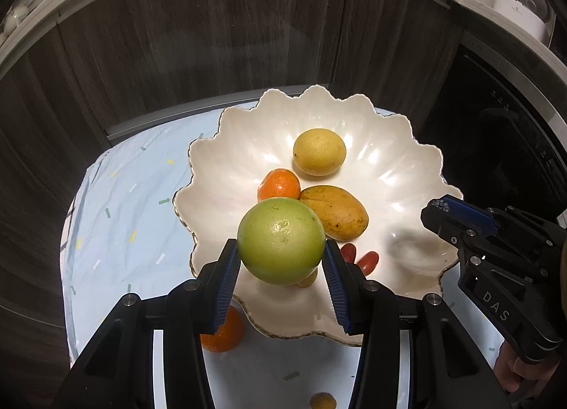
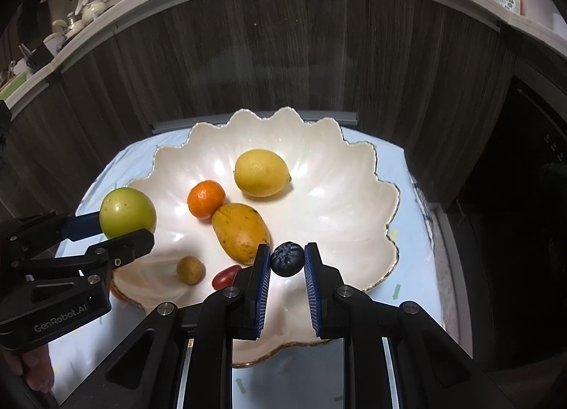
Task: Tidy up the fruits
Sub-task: 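Open both tools to drop the green fruit and blueberry into the bowl, then withdraw both tools and reach toward the mandarin and small brown fruit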
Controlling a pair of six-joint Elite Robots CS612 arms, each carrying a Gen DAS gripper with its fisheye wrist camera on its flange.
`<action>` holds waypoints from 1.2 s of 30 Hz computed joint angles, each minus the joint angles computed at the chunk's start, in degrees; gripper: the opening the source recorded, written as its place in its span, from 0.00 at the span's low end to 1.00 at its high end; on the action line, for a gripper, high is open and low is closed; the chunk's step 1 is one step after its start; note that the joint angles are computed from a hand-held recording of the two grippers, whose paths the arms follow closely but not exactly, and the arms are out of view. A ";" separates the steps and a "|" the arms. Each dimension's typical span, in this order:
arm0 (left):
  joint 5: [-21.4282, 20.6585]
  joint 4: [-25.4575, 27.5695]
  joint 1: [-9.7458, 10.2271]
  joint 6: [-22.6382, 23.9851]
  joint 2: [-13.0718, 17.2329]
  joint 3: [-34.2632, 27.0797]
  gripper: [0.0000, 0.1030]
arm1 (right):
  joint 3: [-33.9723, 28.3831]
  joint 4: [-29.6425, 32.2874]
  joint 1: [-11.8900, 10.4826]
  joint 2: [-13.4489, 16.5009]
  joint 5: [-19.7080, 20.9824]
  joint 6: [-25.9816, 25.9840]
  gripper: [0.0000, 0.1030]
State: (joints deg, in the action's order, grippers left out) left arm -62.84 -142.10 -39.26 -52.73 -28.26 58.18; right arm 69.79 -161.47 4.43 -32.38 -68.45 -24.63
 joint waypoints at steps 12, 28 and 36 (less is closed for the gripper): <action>-2.06 1.72 0.33 -1.49 0.28 -0.32 0.53 | -0.11 -0.47 0.26 0.26 -2.60 1.07 0.35; 5.48 6.36 -0.98 -3.07 -0.91 0.12 0.87 | 1.27 -4.07 0.11 -0.36 -4.95 4.71 0.79; 6.04 5.87 -1.24 -3.30 -2.53 2.55 0.88 | 2.86 -6.04 0.42 -1.38 -5.09 5.41 0.79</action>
State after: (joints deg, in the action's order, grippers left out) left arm -56.79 -136.23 -40.51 -56.03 -30.79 60.73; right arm 72.65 -167.51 4.85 -33.76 -73.54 -19.23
